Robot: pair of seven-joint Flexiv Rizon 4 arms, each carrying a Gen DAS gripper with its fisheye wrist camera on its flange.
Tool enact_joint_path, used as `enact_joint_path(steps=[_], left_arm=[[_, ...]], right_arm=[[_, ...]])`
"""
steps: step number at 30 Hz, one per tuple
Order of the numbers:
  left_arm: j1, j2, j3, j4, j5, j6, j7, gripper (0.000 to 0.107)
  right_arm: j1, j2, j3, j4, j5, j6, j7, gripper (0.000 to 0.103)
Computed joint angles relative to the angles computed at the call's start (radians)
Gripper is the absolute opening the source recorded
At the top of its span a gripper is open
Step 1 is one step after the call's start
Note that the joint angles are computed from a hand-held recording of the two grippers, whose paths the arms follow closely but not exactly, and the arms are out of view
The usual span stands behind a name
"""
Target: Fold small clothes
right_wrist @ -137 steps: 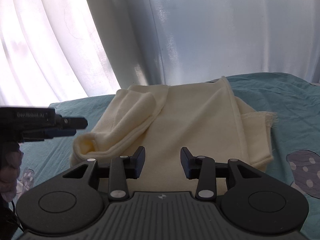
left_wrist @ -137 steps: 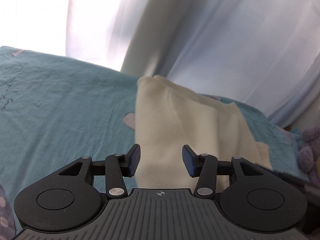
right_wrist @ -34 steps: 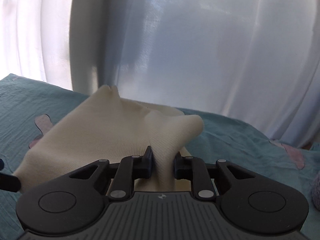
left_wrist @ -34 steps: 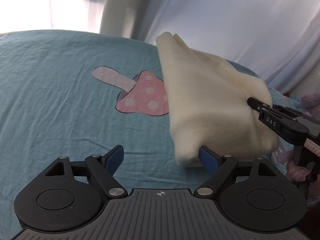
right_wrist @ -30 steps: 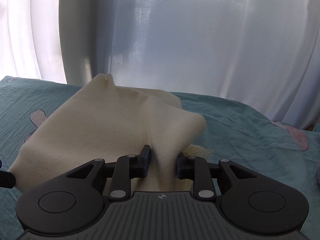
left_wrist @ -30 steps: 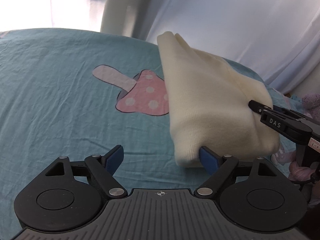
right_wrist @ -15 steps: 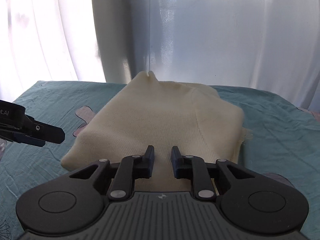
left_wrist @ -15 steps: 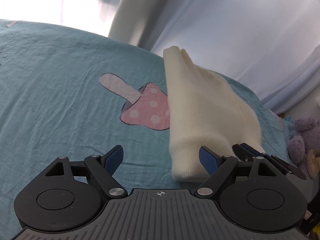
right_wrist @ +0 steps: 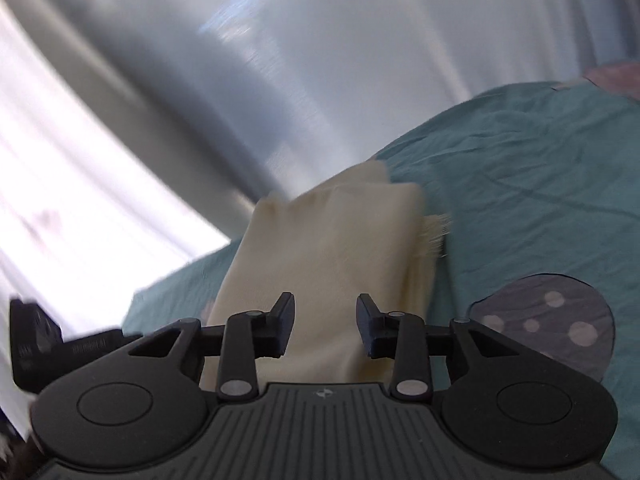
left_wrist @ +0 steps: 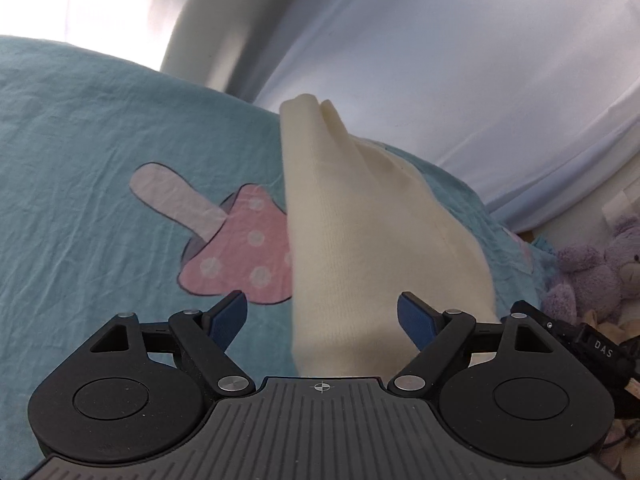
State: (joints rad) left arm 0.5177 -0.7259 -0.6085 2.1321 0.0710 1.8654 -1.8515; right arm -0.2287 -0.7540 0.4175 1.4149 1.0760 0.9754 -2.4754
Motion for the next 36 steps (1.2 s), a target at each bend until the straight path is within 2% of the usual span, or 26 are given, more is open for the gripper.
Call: enact_joint_path(steps=[1,2,4,6,9,14,19,21,23,27,32,36], left_arm=[[0.026,-0.036,-0.034,-0.018,0.009,-0.002,0.004,0.087],[0.051,-0.071,-0.066,-0.036,0.02,-0.007,0.012,0.086],[0.079,-0.126,-0.109,-0.067,0.026,-0.025,0.027,0.084],[0.081,-0.165,-0.126,-0.097,0.017,-0.035,0.041,0.083],[0.078,-0.197,-0.137,-0.131,-0.001,-0.07,0.067,0.076],[0.052,-0.206,-0.124,-0.159,-0.022,-0.061,0.108,0.074],[0.02,-0.199,-0.094,-0.166,-0.046,-0.044,0.109,0.062],[0.017,-0.201,-0.093,-0.164,-0.047,-0.031,0.101,0.053],[0.015,-0.192,-0.088,-0.16,-0.045,-0.023,0.091,0.048],[-0.002,-0.164,-0.067,-0.152,-0.028,-0.003,0.082,0.042],[0.064,-0.126,-0.117,-0.09,0.032,0.046,0.05,0.039],[0.079,-0.016,-0.069,0.017,0.07,0.102,-0.011,0.039]], right_arm=[[0.015,-0.009,-0.02,-0.014,-0.005,0.022,0.043,0.064],[0.016,-0.03,-0.026,-0.04,-0.008,0.027,0.059,0.064],[-0.009,-0.088,-0.024,-0.113,-0.045,-0.103,0.14,0.064],[-0.028,-0.157,-0.018,-0.196,-0.064,-0.24,0.227,0.064],[-0.029,-0.222,-0.01,-0.278,-0.081,-0.33,0.273,0.064],[0.0,-0.265,-0.008,-0.35,-0.111,-0.365,0.297,0.067],[0.035,-0.264,-0.01,-0.366,-0.151,-0.361,0.285,0.071],[0.051,-0.264,-0.013,-0.367,-0.163,-0.337,0.28,0.065],[0.072,-0.246,-0.022,-0.338,-0.184,-0.285,0.262,0.043],[0.068,-0.239,-0.005,-0.318,-0.185,-0.255,0.261,0.037],[0.073,-0.215,0.009,-0.299,-0.197,-0.248,0.245,0.034],[0.061,-0.189,0.037,-0.271,-0.177,-0.285,0.205,0.034]])
